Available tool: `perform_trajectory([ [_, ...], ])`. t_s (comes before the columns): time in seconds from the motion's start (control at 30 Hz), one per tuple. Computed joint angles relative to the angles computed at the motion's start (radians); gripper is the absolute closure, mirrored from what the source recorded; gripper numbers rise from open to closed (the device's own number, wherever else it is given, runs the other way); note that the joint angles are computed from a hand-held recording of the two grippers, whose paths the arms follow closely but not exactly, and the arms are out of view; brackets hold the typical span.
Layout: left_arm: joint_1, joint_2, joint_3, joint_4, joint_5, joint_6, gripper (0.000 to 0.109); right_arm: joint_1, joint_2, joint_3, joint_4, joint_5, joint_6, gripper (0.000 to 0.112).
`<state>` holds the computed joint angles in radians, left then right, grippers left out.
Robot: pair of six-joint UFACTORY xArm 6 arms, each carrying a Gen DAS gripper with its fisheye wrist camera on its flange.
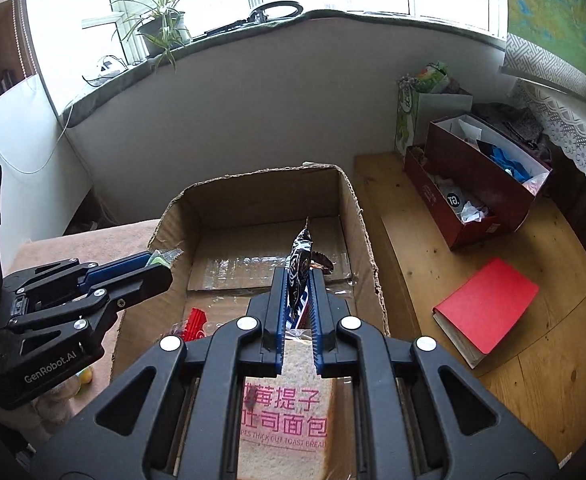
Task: Organize snacks
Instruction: 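Carry both candies over the cardboard box, then open both grippers to drop the candies into the box, then move both grippers back over the remaining candies on the table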
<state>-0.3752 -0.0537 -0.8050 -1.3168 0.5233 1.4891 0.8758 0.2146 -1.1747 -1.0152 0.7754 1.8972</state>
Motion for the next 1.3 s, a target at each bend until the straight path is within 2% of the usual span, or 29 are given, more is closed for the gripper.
perform_trajectory([
  [0.23, -0.024, 0.014, -0.008, -0.002, -0.03, 0.001, 0.092, -0.008, 0.006, 0.003, -0.004, 0.006, 0.013, 0.1],
  [0.3, -0.027, 0.023, -0.016, 0.004, -0.032, -0.01, 0.088, -0.002, 0.009, -0.006, 0.004, 0.029, 0.003, 0.083],
  [0.33, -0.026, 0.024, -0.016, 0.007, -0.03, -0.015, 0.081, 0.005, 0.011, -0.012, 0.005, 0.05, 0.002, 0.062],
  [0.37, -0.026, 0.024, -0.017, 0.006, -0.031, -0.015, 0.077, 0.013, 0.014, -0.018, -0.001, 0.071, 0.008, 0.051],
  [0.4, -0.027, 0.02, -0.013, -0.001, -0.035, -0.009, 0.068, 0.019, 0.013, -0.022, -0.009, 0.088, 0.015, 0.049],
  [0.43, -0.029, 0.017, -0.01, -0.014, -0.04, 0.002, 0.064, 0.026, 0.014, -0.027, -0.009, 0.103, 0.015, 0.049],
  [0.5, -0.028, 0.009, -0.005, -0.013, -0.04, 0.011, 0.064, 0.034, 0.017, -0.043, 0.003, 0.14, -0.007, 0.048],
  [0.6, -0.023, -0.006, 0.003, -0.013, -0.039, 0.015, 0.064, 0.051, 0.016, -0.058, 0.011, 0.188, -0.019, 0.041],
  [0.9, 0.044, -0.099, 0.06, 0.006, 0.026, -0.003, 0.064, 0.114, -0.006, -0.083, 0.025, 0.286, -0.013, 0.028],
  [1.1, 0.159, -0.198, 0.116, 0.01, 0.144, -0.003, 0.059, 0.179, 0.015, -0.136, 0.014, 0.332, -0.015, 0.027],
  [1.3, 0.338, -0.283, 0.17, 0.032, 0.28, 0.023, 0.059, 0.244, 0.093, -0.252, 0.001, 0.347, -0.051, 0.027],
])
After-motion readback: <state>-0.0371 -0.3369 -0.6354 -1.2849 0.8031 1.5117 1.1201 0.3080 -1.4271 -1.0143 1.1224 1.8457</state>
